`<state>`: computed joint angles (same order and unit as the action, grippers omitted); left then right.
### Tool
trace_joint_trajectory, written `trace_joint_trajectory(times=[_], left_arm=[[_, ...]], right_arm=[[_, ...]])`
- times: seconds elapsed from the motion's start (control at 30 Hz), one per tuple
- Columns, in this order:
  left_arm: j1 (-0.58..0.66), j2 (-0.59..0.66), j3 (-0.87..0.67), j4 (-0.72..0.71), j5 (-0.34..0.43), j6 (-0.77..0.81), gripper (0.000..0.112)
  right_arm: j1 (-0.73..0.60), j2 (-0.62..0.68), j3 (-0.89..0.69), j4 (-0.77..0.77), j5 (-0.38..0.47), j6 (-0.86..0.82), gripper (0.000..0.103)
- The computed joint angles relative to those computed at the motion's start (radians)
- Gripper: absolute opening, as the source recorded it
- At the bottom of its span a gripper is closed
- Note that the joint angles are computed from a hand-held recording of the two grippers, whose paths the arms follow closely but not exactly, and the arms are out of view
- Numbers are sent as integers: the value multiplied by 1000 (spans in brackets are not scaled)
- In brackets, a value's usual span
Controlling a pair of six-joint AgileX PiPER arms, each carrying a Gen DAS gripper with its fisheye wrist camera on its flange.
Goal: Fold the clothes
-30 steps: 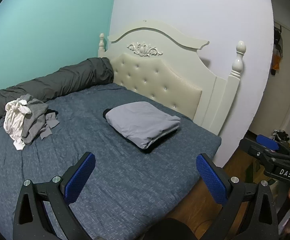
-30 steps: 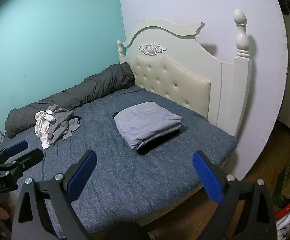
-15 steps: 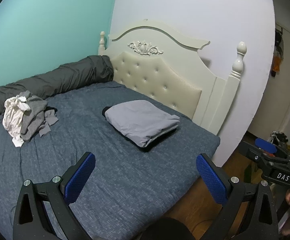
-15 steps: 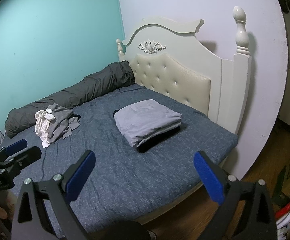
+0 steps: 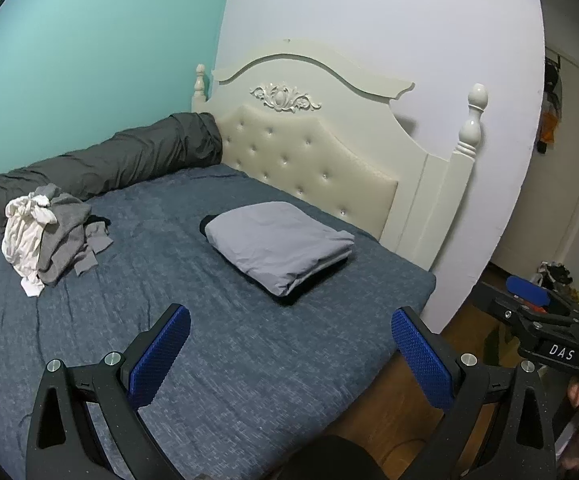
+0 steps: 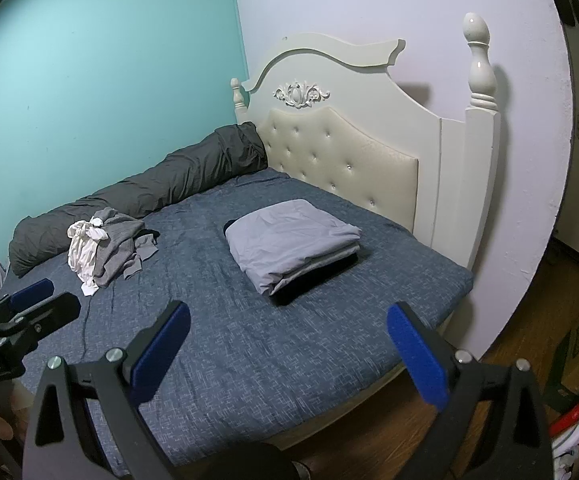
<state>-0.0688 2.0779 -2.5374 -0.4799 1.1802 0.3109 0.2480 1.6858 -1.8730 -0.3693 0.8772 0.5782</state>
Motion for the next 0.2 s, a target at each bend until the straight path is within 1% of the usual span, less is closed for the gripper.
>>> trace_joint_trajectory(times=[0.2], left_arm=[[-3,-13,29,-3,-16,10,102]], right_arm=[[-3,-6,12,-1,-4,6,99]])
